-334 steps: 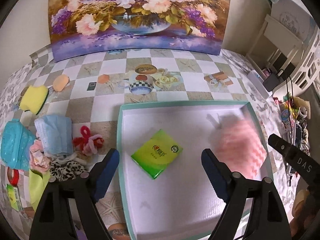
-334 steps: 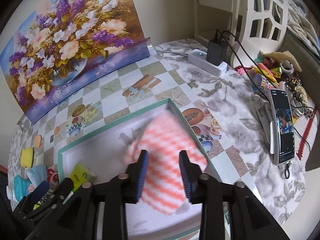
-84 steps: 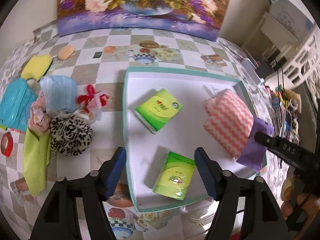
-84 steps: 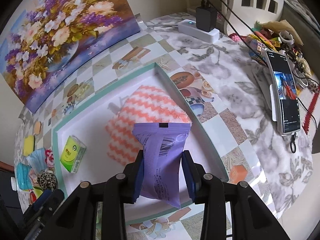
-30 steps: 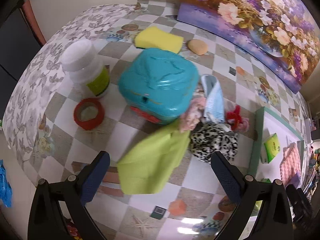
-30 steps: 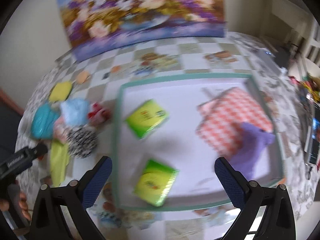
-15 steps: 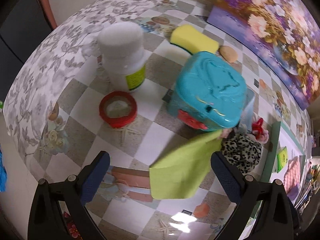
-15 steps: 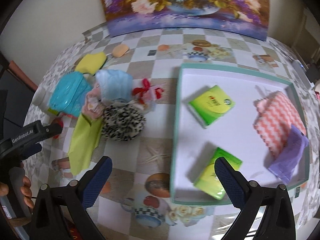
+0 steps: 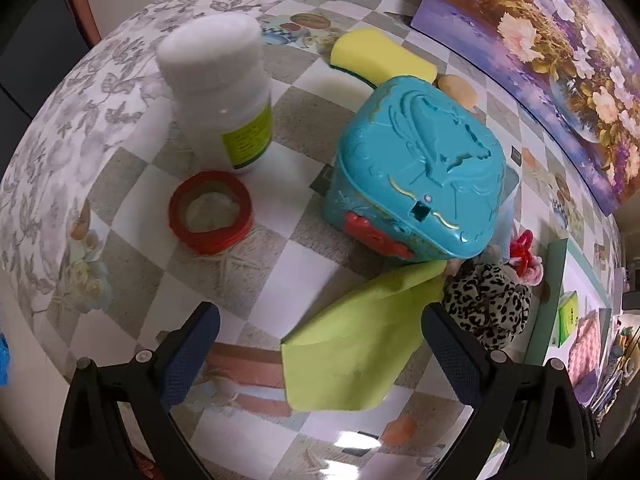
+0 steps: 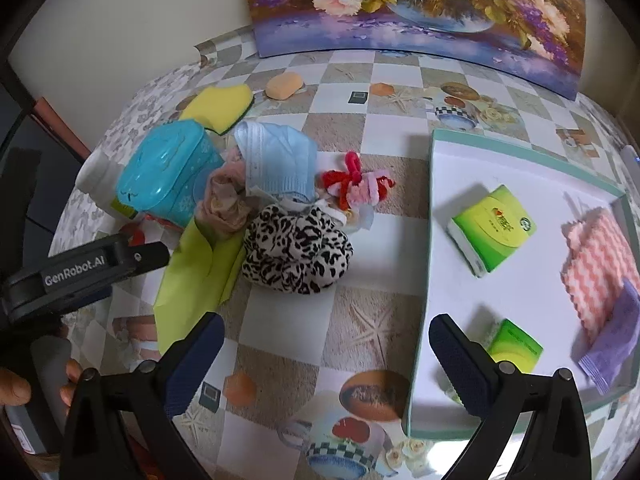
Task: Organize soft objects
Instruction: 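Move both tools back toward the remaining items beside the tray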
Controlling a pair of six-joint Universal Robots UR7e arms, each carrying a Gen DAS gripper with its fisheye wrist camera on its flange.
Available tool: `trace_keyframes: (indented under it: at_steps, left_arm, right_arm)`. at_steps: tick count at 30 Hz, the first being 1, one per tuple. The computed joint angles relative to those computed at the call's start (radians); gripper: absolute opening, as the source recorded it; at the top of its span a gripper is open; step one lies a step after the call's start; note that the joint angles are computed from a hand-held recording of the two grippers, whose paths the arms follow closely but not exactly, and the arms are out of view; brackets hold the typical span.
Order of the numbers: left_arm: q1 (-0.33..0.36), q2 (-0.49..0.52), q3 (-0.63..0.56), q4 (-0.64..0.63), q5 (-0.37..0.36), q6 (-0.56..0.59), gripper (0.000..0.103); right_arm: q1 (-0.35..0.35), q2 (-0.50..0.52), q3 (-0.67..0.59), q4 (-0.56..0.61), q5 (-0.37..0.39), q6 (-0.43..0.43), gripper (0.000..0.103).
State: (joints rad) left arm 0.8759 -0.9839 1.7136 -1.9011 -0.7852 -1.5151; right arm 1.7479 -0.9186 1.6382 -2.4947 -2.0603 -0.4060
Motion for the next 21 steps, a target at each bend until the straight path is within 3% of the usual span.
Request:
trace_keyframes:
  at_steps: [8, 14, 21]
  left_arm:
    - [0.021, -0.005, 0.035, -0.124, 0.027, 0.051, 0.101]
    - [0.03, -0.008, 0.037, -0.122, 0.044, 0.069, 0.101]
    - [0.041, 0.001, 0.036, -0.19, 0.016, 0.128, 0.101]
  right_arm:
    - [-0.009, 0.026, -0.023, -0.014, 0.036, -0.021, 0.103]
    - [-0.013, 0.041, -0.036, -0.027, 0.067, -0.038, 0.098]
    - [-0.014, 0.061, -0.051, -0.02, 0.079, -0.055, 0.09]
